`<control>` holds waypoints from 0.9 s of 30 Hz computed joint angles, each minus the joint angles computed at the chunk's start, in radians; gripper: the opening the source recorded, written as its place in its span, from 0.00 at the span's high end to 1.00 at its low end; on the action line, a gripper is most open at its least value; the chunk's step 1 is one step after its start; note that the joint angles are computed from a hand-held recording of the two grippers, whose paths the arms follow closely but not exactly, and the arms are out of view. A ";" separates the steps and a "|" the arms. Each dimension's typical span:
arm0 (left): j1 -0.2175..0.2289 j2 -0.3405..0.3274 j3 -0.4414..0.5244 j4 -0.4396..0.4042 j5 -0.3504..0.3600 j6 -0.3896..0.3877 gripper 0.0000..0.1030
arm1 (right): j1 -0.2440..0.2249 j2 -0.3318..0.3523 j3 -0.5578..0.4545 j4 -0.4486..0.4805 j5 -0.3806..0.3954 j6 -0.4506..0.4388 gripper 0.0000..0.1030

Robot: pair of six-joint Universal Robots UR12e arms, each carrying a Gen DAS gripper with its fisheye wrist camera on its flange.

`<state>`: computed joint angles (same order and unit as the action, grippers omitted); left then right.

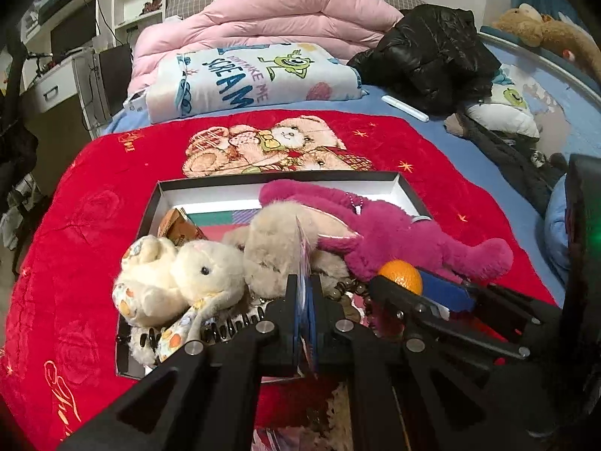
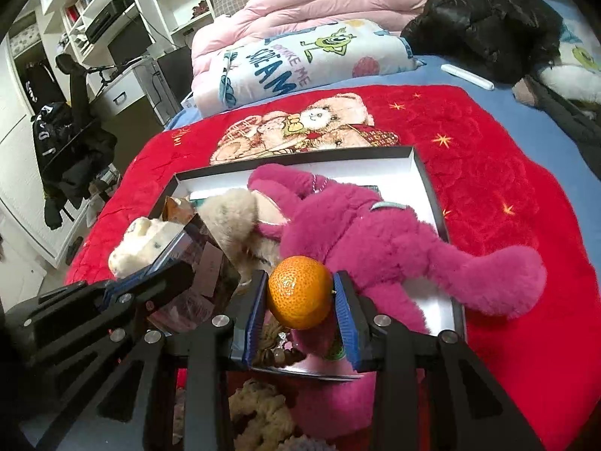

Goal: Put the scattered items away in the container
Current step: 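Open the left gripper over the tray while the right gripper releases the orange there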

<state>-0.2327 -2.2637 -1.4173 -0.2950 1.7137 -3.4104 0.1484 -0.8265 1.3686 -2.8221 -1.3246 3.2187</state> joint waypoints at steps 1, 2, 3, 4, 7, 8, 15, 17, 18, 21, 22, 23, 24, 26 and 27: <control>0.000 -0.002 0.001 0.002 0.001 0.002 0.96 | 0.000 0.002 0.001 -0.001 0.004 -0.005 0.67; -0.001 -0.003 0.002 0.005 0.005 0.003 0.96 | 0.000 0.003 0.000 0.002 -0.001 -0.004 0.67; -0.001 -0.004 0.002 0.004 0.009 0.004 0.96 | 0.000 0.004 0.000 0.002 -0.001 -0.002 0.67; -0.002 -0.005 0.003 0.004 0.013 0.006 0.96 | -0.001 0.004 0.002 -0.001 0.002 0.001 0.67; 0.001 -0.003 -0.002 0.012 0.005 -0.001 0.96 | -0.001 0.002 0.004 0.001 0.001 -0.007 0.67; 0.002 -0.002 -0.004 0.014 0.003 -0.002 0.96 | 0.000 0.002 0.004 0.002 -0.001 -0.008 0.67; 0.008 0.000 -0.012 0.010 0.008 -0.007 0.95 | 0.002 0.001 0.005 0.006 0.000 -0.012 0.67; 0.011 0.001 -0.014 0.007 0.005 -0.009 0.95 | 0.003 0.002 0.005 0.008 0.001 -0.013 0.66; 0.012 0.001 -0.016 0.010 0.001 -0.010 0.95 | 0.003 0.002 0.005 0.009 0.004 -0.015 0.66; 0.014 0.001 -0.017 0.012 -0.002 -0.006 0.95 | 0.004 0.004 0.003 0.010 0.004 -0.020 0.66; 0.014 0.001 -0.017 0.012 -0.002 -0.006 0.95 | 0.004 0.004 0.003 0.009 0.004 -0.019 0.66; 0.014 0.001 -0.018 0.013 -0.002 -0.004 0.95 | 0.004 0.005 0.002 0.010 0.005 -0.017 0.66; 0.014 0.001 -0.018 0.012 -0.003 -0.006 0.95 | 0.004 0.006 0.003 0.009 0.008 -0.016 0.66; 0.014 0.000 -0.017 0.012 -0.004 -0.005 0.95 | 0.002 0.007 0.003 0.009 0.016 -0.012 0.66; 0.015 0.000 -0.018 0.015 -0.004 -0.005 0.95 | 0.002 0.007 0.003 0.009 0.018 -0.011 0.66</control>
<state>-0.2182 -2.2642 -1.4357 -0.2795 1.7094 -3.4157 0.1506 -0.8196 1.3713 -2.8134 -1.3069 3.2072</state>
